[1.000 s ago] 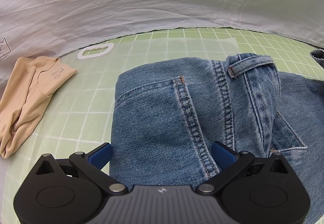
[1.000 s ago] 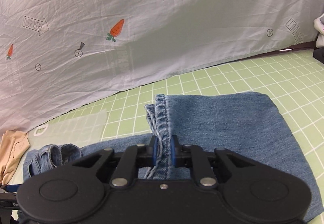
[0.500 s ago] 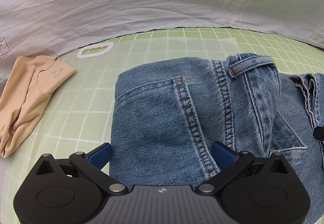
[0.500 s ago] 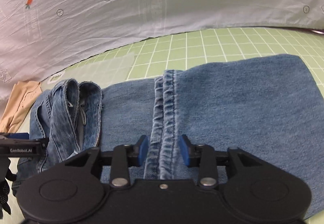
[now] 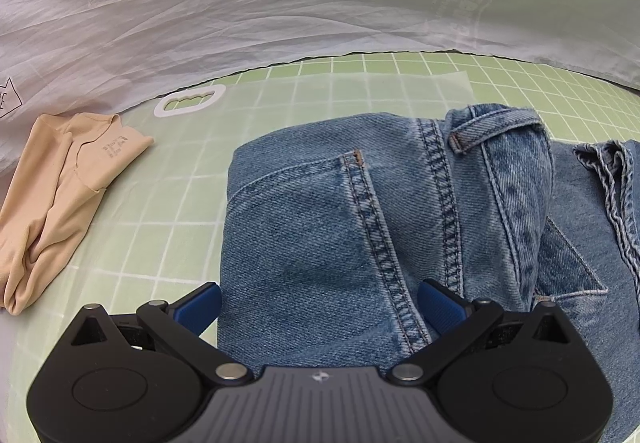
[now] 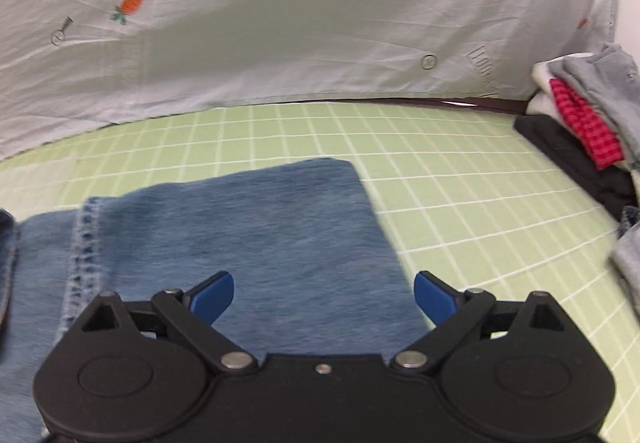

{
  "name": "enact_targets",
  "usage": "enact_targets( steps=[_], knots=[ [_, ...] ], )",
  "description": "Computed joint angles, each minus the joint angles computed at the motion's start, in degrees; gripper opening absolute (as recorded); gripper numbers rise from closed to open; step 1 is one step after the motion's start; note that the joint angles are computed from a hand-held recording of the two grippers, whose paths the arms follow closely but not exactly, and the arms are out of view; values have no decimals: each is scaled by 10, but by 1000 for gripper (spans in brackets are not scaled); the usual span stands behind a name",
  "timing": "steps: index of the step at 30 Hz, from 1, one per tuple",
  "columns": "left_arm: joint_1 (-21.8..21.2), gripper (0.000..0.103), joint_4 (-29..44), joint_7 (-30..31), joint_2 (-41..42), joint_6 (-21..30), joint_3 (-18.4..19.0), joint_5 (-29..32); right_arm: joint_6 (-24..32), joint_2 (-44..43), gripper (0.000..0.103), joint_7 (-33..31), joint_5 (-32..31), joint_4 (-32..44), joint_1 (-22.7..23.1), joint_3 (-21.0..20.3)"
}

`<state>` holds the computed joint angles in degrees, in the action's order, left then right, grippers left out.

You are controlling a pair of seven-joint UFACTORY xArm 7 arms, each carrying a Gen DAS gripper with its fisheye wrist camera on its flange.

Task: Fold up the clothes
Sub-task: 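Grasp the leg cuffs with the right tool and fold them over the back pocket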

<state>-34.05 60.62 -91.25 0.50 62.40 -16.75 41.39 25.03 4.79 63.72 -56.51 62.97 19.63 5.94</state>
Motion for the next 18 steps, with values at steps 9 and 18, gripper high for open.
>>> enact_targets(
  steps=[9, 18],
  knots=[
    [-2, 103, 7, 8, 5, 8, 1, -4, -99, 26, 98, -63, 114, -24, -27, -21],
    [-6, 103, 12, 5, 9, 15, 2, -4, -135, 31, 71, -64, 127, -30, -1, -45]
  ],
)
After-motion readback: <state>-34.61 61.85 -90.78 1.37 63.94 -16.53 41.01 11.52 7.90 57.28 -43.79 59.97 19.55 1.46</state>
